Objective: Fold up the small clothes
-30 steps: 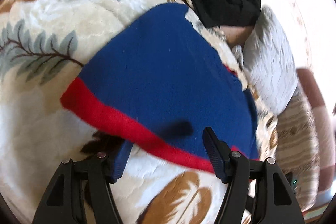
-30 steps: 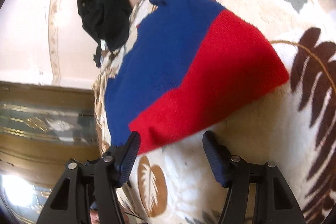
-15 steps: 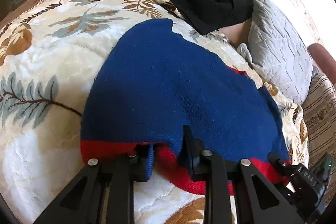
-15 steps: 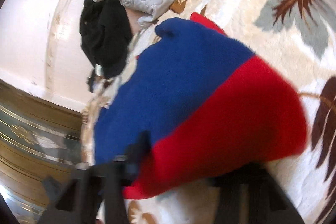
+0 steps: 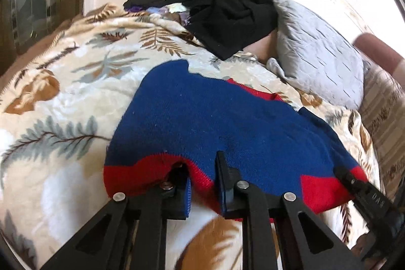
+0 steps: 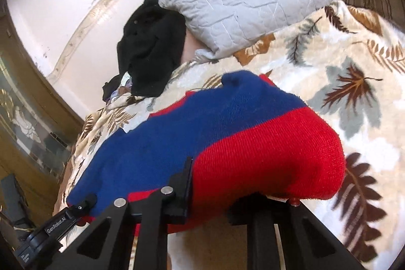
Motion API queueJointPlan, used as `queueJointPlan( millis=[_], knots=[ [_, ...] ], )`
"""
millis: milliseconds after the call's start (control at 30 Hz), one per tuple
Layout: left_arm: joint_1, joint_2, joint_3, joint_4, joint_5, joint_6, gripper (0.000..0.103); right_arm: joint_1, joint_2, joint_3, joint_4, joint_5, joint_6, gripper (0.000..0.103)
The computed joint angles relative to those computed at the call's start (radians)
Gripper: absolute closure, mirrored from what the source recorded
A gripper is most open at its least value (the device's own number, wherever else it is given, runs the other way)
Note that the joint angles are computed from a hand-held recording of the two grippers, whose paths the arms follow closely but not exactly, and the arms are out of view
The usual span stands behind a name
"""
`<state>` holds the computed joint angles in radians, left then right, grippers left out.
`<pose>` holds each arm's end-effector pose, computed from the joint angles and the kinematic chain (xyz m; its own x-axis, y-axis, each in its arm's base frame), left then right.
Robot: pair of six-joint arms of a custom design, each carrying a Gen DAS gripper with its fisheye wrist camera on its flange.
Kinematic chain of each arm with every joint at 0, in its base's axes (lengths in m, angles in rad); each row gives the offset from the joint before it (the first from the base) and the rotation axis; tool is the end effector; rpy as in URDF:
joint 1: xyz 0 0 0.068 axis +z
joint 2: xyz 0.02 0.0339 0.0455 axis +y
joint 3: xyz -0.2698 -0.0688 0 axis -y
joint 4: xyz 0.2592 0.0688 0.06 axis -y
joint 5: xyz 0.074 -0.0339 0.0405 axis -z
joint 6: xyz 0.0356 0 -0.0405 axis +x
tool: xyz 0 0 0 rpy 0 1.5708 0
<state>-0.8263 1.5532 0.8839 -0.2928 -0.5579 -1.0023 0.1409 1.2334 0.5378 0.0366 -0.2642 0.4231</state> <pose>0.2275 -0.2191 0.1840 -0.6522 -0.3472 -0.6738 -0.2430 0.9378 -0.2480 0.2500 0.0448 0.1817 -0.6924 0.3021 -0.6552 -0.0611 0.8803 0.4704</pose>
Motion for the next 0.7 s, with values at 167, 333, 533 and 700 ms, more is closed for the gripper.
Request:
queueJointPlan(
  millis=[167,333,533,700],
  knots=[
    [-0.104,-0.061,-0.041,-0.066,-0.053,-0.061,0.086,0.008,-0.212,-0.080,-0.126,0.018,-0.030,0.082],
    [-0.223,-0.082,-0.088,-0.103,-0.076,-0.167,0.086,-0.028,-0.432,-0.171,-0.279,0.004,-0.049,0.083],
    [-0.290,-0.066,-0.092,-0.147,-0.082,-0.237,0.086,-0.093,-0.541,-0.199,-0.424,-0.047,-0.108,0.083],
    [-0.272,-0.093,-0.106,-0.190,0.022,-0.275,0.082,-0.208,-0.414,-0.159,-0.522,-0.191,-0.179,0.076]
  ],
)
